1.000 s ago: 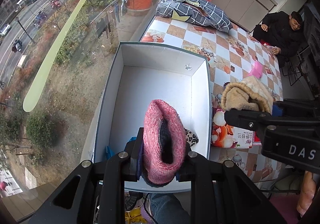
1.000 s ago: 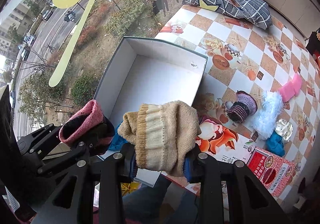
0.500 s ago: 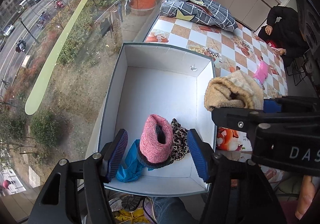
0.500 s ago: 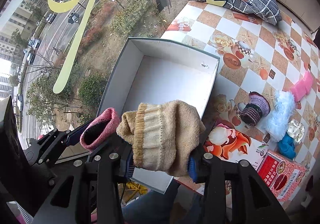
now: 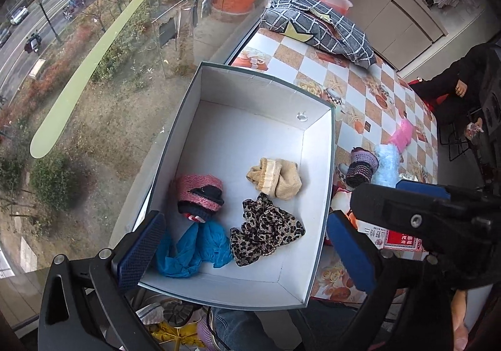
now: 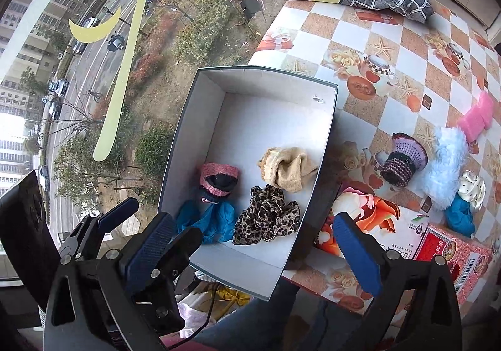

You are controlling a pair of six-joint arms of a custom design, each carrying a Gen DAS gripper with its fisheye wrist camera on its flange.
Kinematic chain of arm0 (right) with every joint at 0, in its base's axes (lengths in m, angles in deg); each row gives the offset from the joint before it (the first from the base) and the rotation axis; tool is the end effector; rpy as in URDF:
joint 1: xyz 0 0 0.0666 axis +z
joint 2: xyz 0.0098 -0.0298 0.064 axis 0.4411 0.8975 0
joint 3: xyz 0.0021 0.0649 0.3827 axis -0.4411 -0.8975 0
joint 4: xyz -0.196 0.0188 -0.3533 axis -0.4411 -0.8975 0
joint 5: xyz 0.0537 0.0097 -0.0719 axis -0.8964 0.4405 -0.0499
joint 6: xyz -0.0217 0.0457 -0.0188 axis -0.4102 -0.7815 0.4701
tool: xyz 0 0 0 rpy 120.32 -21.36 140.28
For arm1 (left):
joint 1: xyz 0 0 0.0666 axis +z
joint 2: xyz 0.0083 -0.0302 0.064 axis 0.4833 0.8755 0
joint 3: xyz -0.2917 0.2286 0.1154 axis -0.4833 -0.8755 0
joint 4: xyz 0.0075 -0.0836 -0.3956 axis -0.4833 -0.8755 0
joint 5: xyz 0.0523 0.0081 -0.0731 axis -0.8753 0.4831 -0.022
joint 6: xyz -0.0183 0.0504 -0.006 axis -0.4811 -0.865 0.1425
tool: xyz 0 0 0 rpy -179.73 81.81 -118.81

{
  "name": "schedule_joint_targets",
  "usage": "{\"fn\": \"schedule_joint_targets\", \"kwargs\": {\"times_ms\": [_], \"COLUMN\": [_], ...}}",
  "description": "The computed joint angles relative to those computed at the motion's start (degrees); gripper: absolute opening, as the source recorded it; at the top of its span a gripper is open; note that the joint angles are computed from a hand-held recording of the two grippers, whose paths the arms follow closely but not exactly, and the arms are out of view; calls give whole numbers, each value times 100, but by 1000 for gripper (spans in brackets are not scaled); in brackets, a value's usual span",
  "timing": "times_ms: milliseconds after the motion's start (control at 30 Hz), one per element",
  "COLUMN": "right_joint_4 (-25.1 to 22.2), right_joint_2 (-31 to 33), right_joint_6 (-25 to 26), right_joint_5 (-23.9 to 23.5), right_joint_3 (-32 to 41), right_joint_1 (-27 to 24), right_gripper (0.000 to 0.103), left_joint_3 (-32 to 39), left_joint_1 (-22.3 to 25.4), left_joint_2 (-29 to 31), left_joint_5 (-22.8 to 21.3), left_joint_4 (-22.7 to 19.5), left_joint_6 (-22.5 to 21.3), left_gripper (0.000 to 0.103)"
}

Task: Organize soft objects
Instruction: 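Move both tools toward the striped knit hat and pink sponges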

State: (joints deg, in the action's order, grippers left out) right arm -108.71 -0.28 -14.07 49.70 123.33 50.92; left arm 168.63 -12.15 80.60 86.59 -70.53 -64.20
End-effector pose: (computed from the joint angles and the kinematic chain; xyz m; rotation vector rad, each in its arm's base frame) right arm 0.3807 0.1833 0.4516 0.3862 2.9296 0.5174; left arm 0.3808 -0.3362 0.4399 0.4339 2.8567 -0.3602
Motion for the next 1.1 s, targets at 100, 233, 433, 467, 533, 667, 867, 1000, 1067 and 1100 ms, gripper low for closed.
{"fn": "schedule_joint_targets", "kwargs": {"times_ms": [100, 233, 433, 467, 533, 667, 867, 1000, 1067, 1100], "right_joint_4": [-8, -56, -85, -93, -100, -169, -337, -583, -714, -772], "right_joint_2": [-81, -208, -569, -634, -773, -1057, -1609, -1985, -2183, -2270], "right_joint_6": [-38, -140, -315, -345, -396, -495, -620, -556, -475, -411], "right_joint_5": [-12, -20, -36, -55, -72, -68, -199, -240, -292, -320], "right_joint_3": [-56, -156, -420, -469, -579, -765, -1124, -1333, -1443, -1498], "right_joint_1": [-29, -144, -448, -513, -656, -963, -1611, -2253, -2658, -2882], "right_gripper": [102, 102, 102, 102, 102, 102, 102, 102, 102, 102], "left_joint_3": [80, 247, 554, 626, 791, 1122, 1700, 2208, 2536, 2707], "left_joint_1": [-47, -144, -331, -374, -449, -621, -900, -1083, -1177, -1220], "left_joint_2": [32, 109, 307, 360, 484, 725, 1160, 1566, 1820, 1951], "left_joint_5": [-2, -44, -33, -41, -31, -70, -75, -96, -125, -139], "left_joint_4": [-52, -159, -328, -366, -437, -563, -805, -1020, -1150, -1217], "left_joint_6": [-29, -151, -388, -425, -501, -703, -1013, -1220, -1317, -1360], "left_gripper": [103, 103, 103, 103, 103, 103, 103, 103, 103, 103]}}
